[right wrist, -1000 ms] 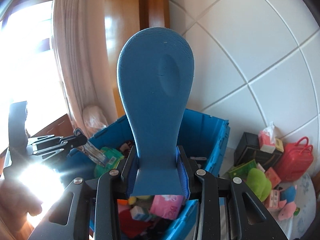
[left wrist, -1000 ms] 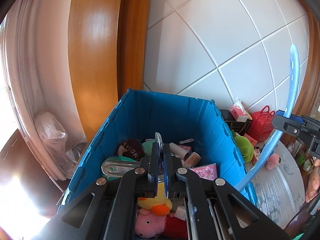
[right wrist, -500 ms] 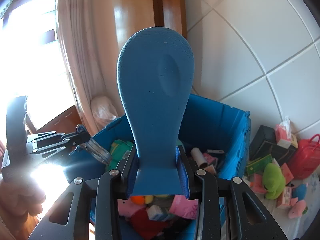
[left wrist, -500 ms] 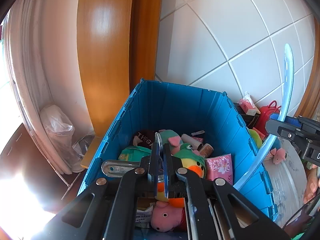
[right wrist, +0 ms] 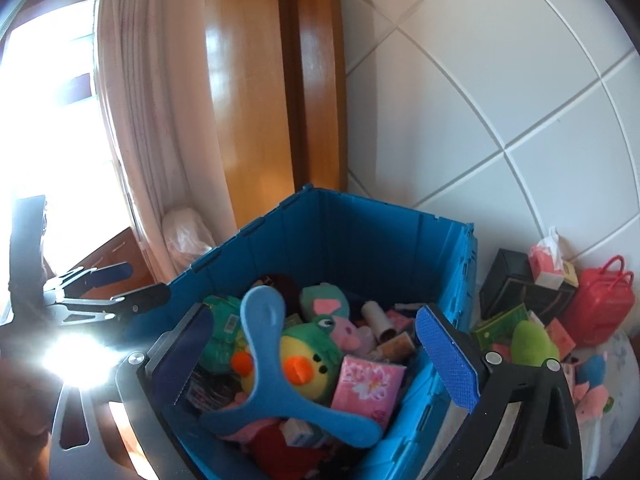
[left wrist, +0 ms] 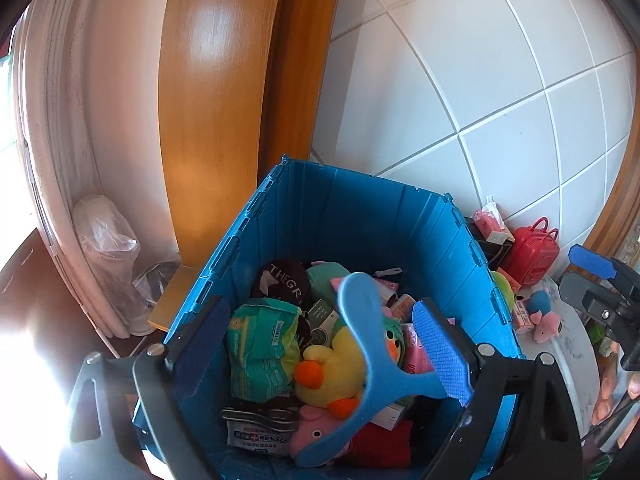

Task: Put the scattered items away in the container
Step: 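Open the right gripper to drop the blue foam toy into the crate, then move both grippers back toward the items on the bed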

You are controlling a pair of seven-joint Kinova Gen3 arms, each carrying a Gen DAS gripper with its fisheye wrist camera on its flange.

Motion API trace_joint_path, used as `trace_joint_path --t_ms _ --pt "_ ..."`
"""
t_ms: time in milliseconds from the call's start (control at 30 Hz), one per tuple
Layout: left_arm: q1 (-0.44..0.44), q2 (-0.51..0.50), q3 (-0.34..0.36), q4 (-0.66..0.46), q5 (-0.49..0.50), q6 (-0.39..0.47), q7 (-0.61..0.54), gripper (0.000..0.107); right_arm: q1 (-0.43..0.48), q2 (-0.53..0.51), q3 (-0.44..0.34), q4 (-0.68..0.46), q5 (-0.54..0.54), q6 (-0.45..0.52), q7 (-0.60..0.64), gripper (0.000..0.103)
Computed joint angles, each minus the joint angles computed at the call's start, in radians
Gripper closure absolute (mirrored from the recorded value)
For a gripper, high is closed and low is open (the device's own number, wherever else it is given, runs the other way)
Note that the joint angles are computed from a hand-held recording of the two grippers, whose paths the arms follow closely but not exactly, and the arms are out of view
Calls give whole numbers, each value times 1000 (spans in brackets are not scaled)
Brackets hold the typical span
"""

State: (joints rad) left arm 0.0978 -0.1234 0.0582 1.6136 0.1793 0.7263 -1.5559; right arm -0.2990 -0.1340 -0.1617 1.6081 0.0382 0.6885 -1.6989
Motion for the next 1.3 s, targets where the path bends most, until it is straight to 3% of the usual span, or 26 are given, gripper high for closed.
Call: trace_joint_path --t_ms 233,600,800,1000,1300 --pt "33 15 31 -12 12 -28 -7 14 29 -53 23 61 -11 -10 -9 0" --pt "169 83 165 -110 -213 -17 216 14 90 -167 160 162 -101 -42 142 0" --pt "302 159 211 -188 -391 19 409 14 106 -196 316 184 -215 0 316 0" --pt "472 260 199 -299 -535 83 553 14 147 -206 469 191 -317 41 506 0" --pt "698 424 134 -505 -622 190 629 14 171 -131 759 150 -527 142 836 0"
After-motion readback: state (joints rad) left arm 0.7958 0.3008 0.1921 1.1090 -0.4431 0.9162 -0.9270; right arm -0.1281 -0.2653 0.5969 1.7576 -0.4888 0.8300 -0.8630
